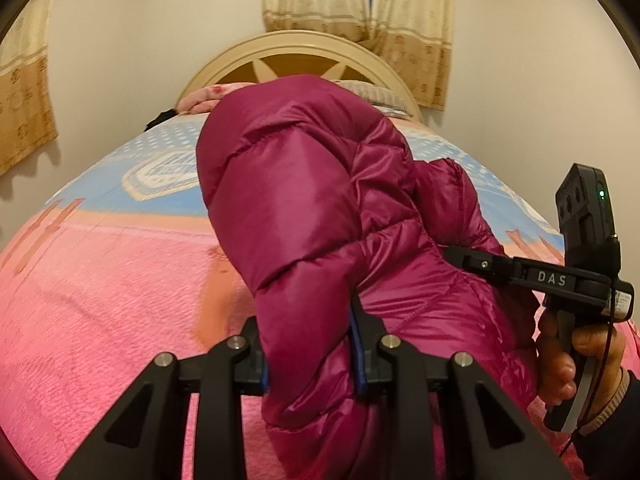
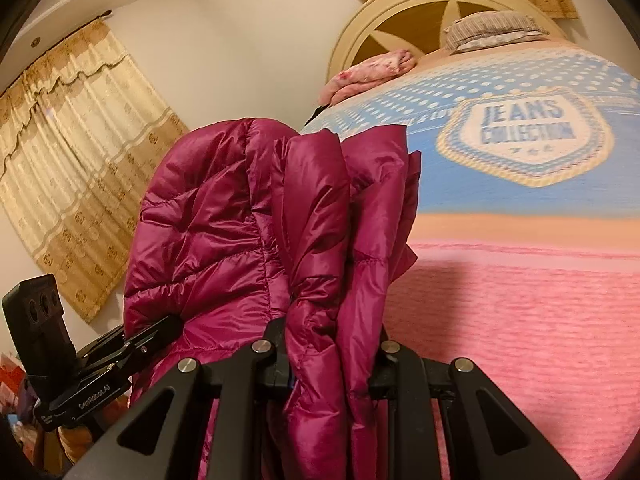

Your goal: Fold large clothes

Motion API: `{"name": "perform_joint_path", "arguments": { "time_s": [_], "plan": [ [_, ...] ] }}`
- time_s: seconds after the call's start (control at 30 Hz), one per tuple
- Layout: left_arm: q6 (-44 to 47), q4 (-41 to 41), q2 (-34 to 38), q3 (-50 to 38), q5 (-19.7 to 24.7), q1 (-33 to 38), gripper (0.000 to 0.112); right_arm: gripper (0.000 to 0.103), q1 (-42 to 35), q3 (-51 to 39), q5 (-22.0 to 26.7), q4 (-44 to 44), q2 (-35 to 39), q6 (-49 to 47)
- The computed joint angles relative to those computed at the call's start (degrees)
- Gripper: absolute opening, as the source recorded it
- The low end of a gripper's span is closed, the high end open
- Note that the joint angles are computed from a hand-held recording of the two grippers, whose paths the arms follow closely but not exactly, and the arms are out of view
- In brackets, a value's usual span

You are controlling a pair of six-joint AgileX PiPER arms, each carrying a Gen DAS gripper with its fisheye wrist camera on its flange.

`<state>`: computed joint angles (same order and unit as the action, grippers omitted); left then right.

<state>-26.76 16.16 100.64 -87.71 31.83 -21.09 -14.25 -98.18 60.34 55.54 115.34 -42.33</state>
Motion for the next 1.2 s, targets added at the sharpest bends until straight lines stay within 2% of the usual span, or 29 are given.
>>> {"name": "perform_joint_path", "arguments": {
  "time_s": [0.3, 0.53, 0.7, 1.2],
  "plan": [
    [-1.01, 0.45, -2.02, 3.07, 0.01, 2.89, 0.030, 0.020, 1.70, -5.62, 3.55, -1.04, 3.70, 2.02],
    [-1.43, 0.36, -3.95, 6.99, -1.12, 5.56, 0.030, 0.020, 5.42, -8.04, 3.68, -2.18, 5.49, 4.01],
    [1.07, -2.53, -4.71, 9.15, -2.11, 8.66, 0.030, 0.020, 8.17, -10.17, 3.44, -3.06, 7.19, 5.82],
    [4.20, -6.44, -2.14, 9.98, -2.58, 11.61, 0.032, 0.020, 11.67, -15.90, 3.25, -6.02, 13.61, 9.49]
  ]
}}
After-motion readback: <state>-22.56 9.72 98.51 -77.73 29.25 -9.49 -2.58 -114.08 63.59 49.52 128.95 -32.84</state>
